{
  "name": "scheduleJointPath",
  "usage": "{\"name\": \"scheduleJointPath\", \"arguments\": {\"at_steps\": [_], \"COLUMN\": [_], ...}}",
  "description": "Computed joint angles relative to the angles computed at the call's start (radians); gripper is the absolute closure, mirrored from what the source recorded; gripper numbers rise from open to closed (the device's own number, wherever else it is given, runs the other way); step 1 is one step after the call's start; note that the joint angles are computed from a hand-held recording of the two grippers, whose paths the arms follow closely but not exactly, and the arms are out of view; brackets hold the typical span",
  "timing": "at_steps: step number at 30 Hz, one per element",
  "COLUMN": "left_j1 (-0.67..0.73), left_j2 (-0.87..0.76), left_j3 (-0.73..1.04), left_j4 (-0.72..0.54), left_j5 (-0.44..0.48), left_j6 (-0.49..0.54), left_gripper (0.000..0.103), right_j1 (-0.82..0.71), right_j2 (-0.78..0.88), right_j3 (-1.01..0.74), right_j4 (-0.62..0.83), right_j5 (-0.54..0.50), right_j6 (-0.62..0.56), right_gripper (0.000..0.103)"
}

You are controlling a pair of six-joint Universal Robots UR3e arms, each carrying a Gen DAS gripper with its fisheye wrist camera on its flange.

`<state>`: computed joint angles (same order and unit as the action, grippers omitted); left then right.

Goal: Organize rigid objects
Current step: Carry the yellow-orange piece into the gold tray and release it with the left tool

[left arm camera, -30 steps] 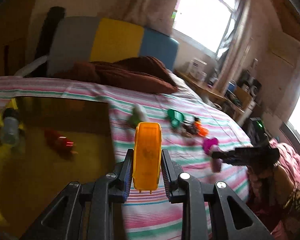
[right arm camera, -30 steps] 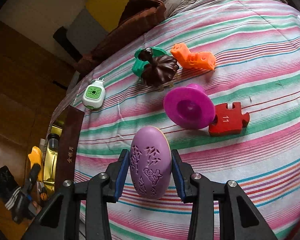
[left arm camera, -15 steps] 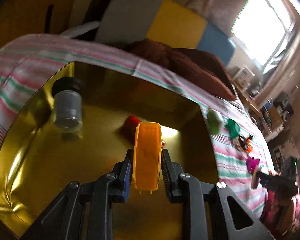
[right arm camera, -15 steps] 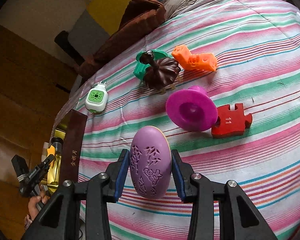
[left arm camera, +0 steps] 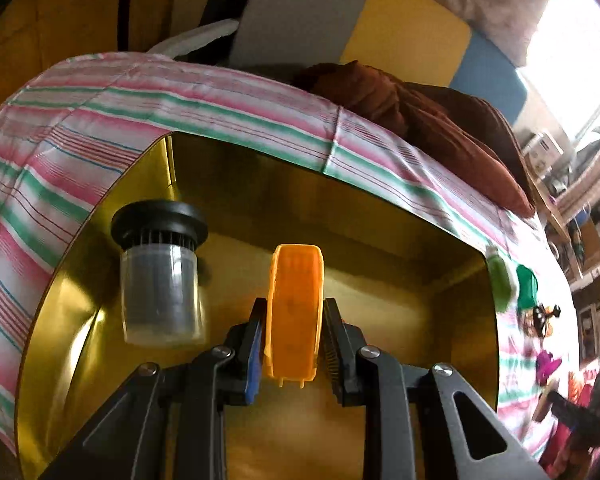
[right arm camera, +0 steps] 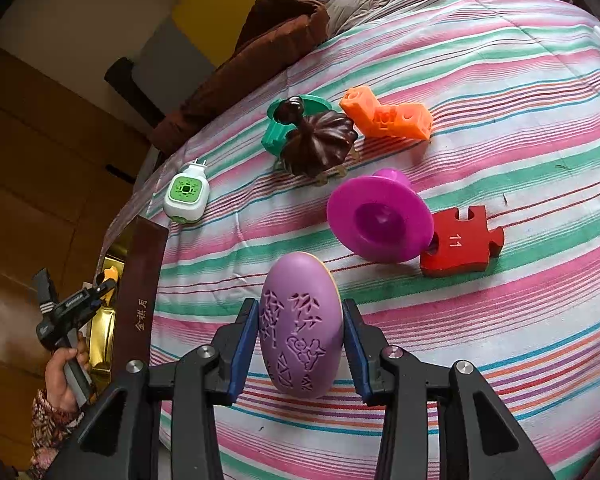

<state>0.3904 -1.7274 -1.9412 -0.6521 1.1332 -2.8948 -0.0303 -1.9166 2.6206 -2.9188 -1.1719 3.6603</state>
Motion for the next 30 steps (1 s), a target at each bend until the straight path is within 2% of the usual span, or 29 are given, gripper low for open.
{"name": "scheduleJointPath", "arguments": {"at_steps": [2, 6, 9, 14, 19, 22, 25, 30], "left_j1": [-0.016, -0.039, -0.029, 0.024, 0.085, 0.145, 0.223, 0.246], "left_j2": [-0.034, -0.084, -0.087, 0.025, 0.220, 0.341, 0.504, 0.654], "left_j3": [0.030, 0.068, 0.073, -0.034, -0.228, -0.330, -0.441, -0.515], "left_j4": [0.010, 0.037, 0.021, 0.019, 0.094, 0.064, -0.016, -0.108], "left_j5": [0.024, 0.092, 0.094, -0.004, -0.087, -0.164, -0.246, -0.282], "left_j6": [-0.021, -0.064, -0.080, -0.064, -0.025, 0.023, 0.116, 0.246], "left_gripper": [0.077, 0.066, 0.062, 0.062, 0.062, 0.061, 0.061, 0.061], "right_j1": [-0.005, 0.000, 0.002, 0.005, 0.018, 0.020, 0.026, 0.056], "right_j2": [-0.003, 0.004, 0.011, 0.013, 0.020, 0.014, 0.013, 0.069], "right_j3": [0.004, -0.002, -0.006, -0.010, -0.015, -0.011, -0.011, -0.018], "right_j4": [-0.001, 0.002, 0.001, 0.005, 0.002, -0.005, -0.014, -0.085], "right_j5": [0.005, 0.000, 0.000, -0.004, -0.016, -0.021, -0.027, -0.014], "right_j6": [-0.003, -0.004, -0.002, -0.003, 0.003, 0.008, 0.017, 0.055], "right_gripper": [0.061, 0.061, 0.061, 0.061, 0.061, 0.061, 0.061, 0.061]}}
